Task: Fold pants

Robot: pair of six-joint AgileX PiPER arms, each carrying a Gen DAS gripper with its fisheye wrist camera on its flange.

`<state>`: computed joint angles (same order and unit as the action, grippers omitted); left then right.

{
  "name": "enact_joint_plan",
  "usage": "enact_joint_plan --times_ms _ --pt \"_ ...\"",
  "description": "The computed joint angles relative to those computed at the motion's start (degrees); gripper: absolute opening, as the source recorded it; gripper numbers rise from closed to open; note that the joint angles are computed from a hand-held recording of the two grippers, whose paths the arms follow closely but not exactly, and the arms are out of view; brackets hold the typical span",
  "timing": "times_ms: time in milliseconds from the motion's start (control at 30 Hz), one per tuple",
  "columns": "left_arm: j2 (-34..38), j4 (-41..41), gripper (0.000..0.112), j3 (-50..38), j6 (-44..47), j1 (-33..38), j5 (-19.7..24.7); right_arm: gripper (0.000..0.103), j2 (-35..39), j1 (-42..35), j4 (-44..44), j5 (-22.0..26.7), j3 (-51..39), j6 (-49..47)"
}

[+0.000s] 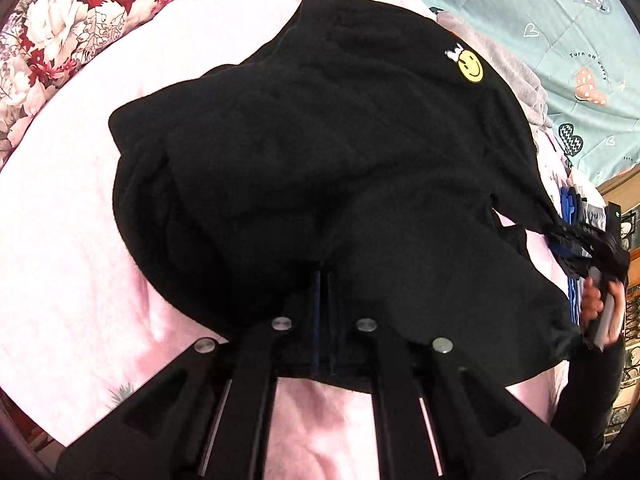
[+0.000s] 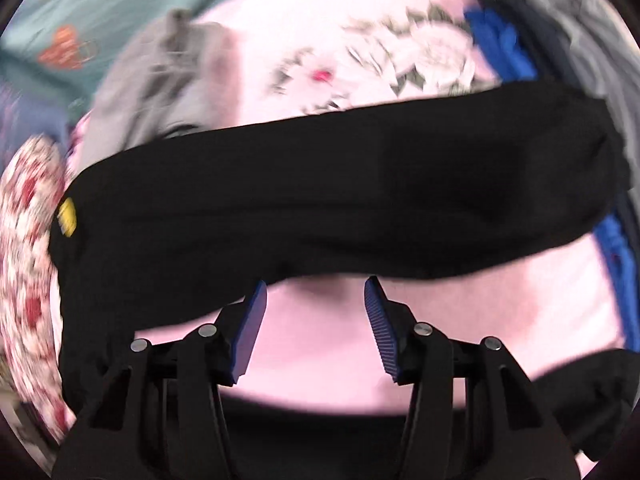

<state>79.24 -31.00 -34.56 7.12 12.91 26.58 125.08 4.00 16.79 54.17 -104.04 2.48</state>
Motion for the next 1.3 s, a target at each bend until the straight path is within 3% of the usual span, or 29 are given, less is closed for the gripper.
enact_joint_plan --times_ms 67,100,133,433,533,600,633,667,700,833,933,1000,1033,1167,1267,1300 --pt "0.44 0.66 0.004 -0.52 -0.52 -0.3 0.13 0.044 2.39 -0.24 0.66 -0.81 -2.64 1.89" --pt "0.75 1.2 0.004 -0.91 -0.92 -0.41 0.38 0.011 2.24 -0.4 1.8 -1.89 -2.21 1.01" --pt "0.98 1.84 0.004 -1.25 -1.51 -0.59 0.59 0.003 2.63 -0.79 4.48 -1.31 -2.75 -1.27" --pt "2.63 12.95 0.004 -4.57 -12.71 -4.41 1.8 0.002 -9.39 -3.54 10.38 -6.17 14.79 -8.04" --pt "4.56 17.16 0.007 -8.91 -15.81 -5.14 6.68 0.004 -6.39 -1.32 4.99 -6.43 14.66 -6.3" --pt "4.54 18.99 0.027 -12.79 -16.36 -4.91 10.56 0.009 -7.39 0.03 2.76 -8.36 16.16 -6.96" --pt "3.89 21.73 0.051 -15.3 -18.0 -5.19 12.0 0.014 -7.63 0.45 1.71 -7.43 15.73 -6.9" --pt "3.37 24.3 0.072 -17.42 -19.44 -5.57 12.82 0.029 -8.27 0.69 0.81 -5.93 15.49 -6.59" --pt "3.14 27.03 0.08 -20.17 -20.43 -6.04 13.54 0.031 -9.61 0.54 1.19 -5.53 16.34 -7.03" --pt "9.52 29.4 0.086 -36.15 -9.45 -5.46 16.33 0.031 -17.15 -0.66 6.77 -9.4 23.1 -13.14" --pt "20.59 23.72 0.086 -51.3 7.74 -3.03 16.95 0.031 -19.34 -1.82 12.65 -9.56 25.33 -19.25" --pt "29.43 20.24 0.086 -62.76 16.21 -0.94 23.1 0.031 -20.22 -2.71 15.05 -9.18 26.74 -21.65" --pt "34.58 19.74 0.086 -68.48 17.11 -0.43 24.47 0.031 -20.16 -2.9 15.05 -9.13 26.78 -21.69" --pt "50.17 12.85 0.086 -90.22 21.84 1.79 38.17 0.031 -21.02 -3.04 12.56 -10.54 28.55 -19.05" --pt "54.91 9.37 0.086 -93.66 25.47 2.61 40.02 0.031 -21.37 -2.34 8.8 -11.39 29.1 -14.37" --pt "55.9 8.47 0.074 -94.39 25.46 3.01 40.36 0.031 -21.43 -2.31 7.95 -11.63 29.42 -13.53"
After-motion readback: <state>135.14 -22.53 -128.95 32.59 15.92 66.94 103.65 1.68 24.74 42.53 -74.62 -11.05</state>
